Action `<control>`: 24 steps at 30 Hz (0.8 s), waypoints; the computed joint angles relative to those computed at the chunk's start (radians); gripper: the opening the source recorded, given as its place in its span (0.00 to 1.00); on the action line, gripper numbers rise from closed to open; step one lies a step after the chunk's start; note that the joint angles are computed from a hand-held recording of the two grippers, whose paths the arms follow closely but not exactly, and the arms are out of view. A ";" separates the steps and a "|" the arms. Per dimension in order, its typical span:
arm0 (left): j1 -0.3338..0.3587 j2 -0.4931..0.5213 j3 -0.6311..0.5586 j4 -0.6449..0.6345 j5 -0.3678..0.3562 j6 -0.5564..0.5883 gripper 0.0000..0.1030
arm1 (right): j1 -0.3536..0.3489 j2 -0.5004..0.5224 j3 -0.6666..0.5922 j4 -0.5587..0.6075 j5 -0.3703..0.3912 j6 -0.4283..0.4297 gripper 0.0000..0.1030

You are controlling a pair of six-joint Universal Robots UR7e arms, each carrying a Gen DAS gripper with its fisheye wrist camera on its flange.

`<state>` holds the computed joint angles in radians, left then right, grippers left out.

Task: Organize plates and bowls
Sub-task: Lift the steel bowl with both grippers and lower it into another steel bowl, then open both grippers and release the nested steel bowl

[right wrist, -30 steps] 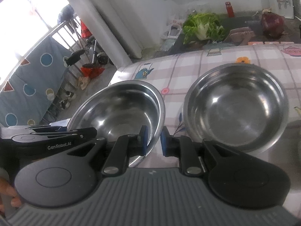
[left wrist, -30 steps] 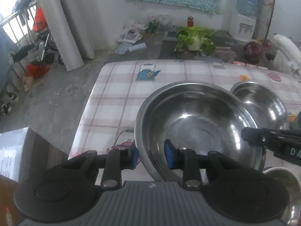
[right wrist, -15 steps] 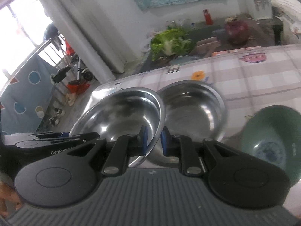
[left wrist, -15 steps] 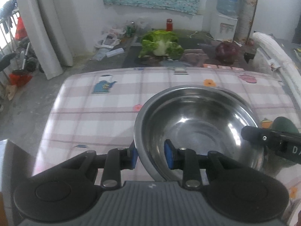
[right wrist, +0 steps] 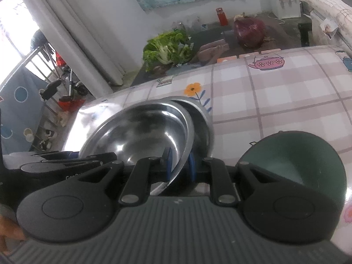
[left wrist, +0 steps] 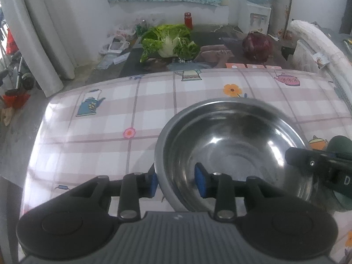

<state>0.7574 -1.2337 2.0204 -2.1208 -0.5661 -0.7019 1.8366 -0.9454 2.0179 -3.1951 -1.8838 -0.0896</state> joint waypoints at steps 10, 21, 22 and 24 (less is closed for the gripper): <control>0.008 0.011 0.001 -0.009 0.012 0.015 0.35 | -0.011 0.022 -0.032 0.000 -0.003 -0.004 0.27; -0.047 -0.056 0.053 -0.013 0.048 0.005 0.50 | 0.032 0.033 -0.055 0.006 -0.046 -0.058 0.78; -0.051 -0.064 0.056 -0.008 0.050 -0.004 0.51 | 0.040 0.037 -0.068 0.024 -0.059 -0.076 0.80; -0.057 -0.078 0.061 0.008 0.048 -0.023 0.51 | 0.060 0.052 -0.093 0.043 -0.099 -0.114 0.81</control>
<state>0.7004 -1.3122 2.0813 -2.1133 -0.5179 -0.7253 1.8967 -0.8932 1.9249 -3.1520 -1.9832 -0.2041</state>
